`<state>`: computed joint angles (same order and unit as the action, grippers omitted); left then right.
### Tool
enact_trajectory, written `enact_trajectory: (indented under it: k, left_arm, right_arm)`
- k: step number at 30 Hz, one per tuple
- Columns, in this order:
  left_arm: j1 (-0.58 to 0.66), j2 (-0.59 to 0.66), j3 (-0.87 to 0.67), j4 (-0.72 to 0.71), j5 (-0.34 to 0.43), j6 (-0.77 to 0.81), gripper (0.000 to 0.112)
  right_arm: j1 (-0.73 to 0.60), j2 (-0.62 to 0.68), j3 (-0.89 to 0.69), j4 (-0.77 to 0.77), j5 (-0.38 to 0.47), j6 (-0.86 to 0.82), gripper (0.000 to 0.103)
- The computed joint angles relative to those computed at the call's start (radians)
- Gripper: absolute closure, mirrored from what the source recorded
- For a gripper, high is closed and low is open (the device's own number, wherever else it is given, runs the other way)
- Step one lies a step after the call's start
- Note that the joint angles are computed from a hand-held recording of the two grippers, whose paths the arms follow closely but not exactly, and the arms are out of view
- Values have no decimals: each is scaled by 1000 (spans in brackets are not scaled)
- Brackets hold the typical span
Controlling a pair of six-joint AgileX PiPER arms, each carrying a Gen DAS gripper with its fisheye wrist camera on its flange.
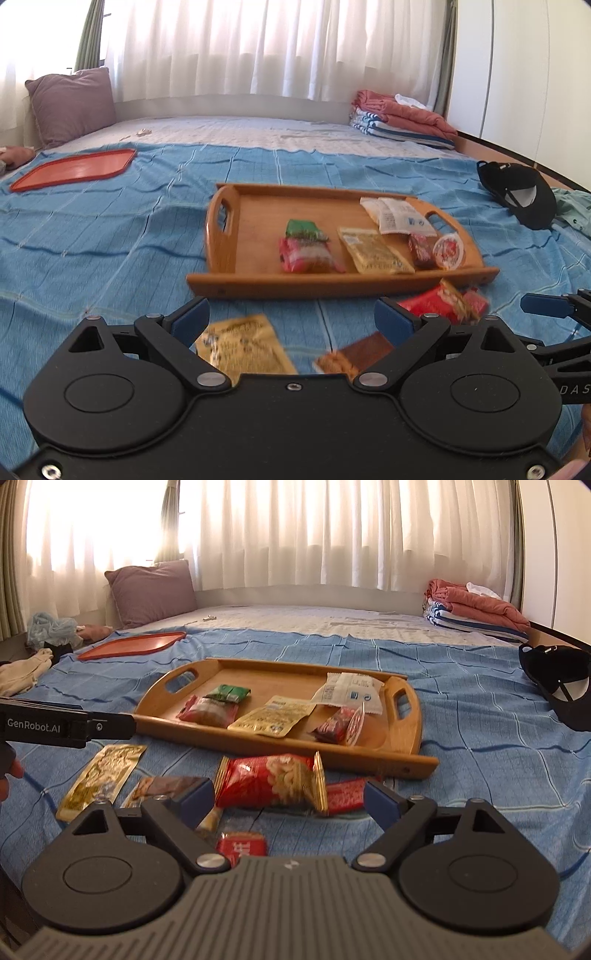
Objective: Organize snacks
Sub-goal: 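Withdraw both tools from the tray back over the snack pile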
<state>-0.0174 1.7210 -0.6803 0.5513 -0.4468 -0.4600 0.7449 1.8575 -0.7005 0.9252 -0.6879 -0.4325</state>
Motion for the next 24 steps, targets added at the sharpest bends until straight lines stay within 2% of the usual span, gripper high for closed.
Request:
enact_trajectory:
  k: [5, 13, 24]
  left_arm:
    - [-6, 19, 53, -93, -29, 67, 16]
    - [-36, 45, 112, -285, -71, 243, 16]
    - [-42, 94, 95, -389, -62, 283, 16]
  right_arm:
    - [52, 30, 22, 19, -44, 48, 8]
    - [138, 100, 15, 97, -110, 17, 4]
    - [173, 148, 8, 119, -141, 78, 4]
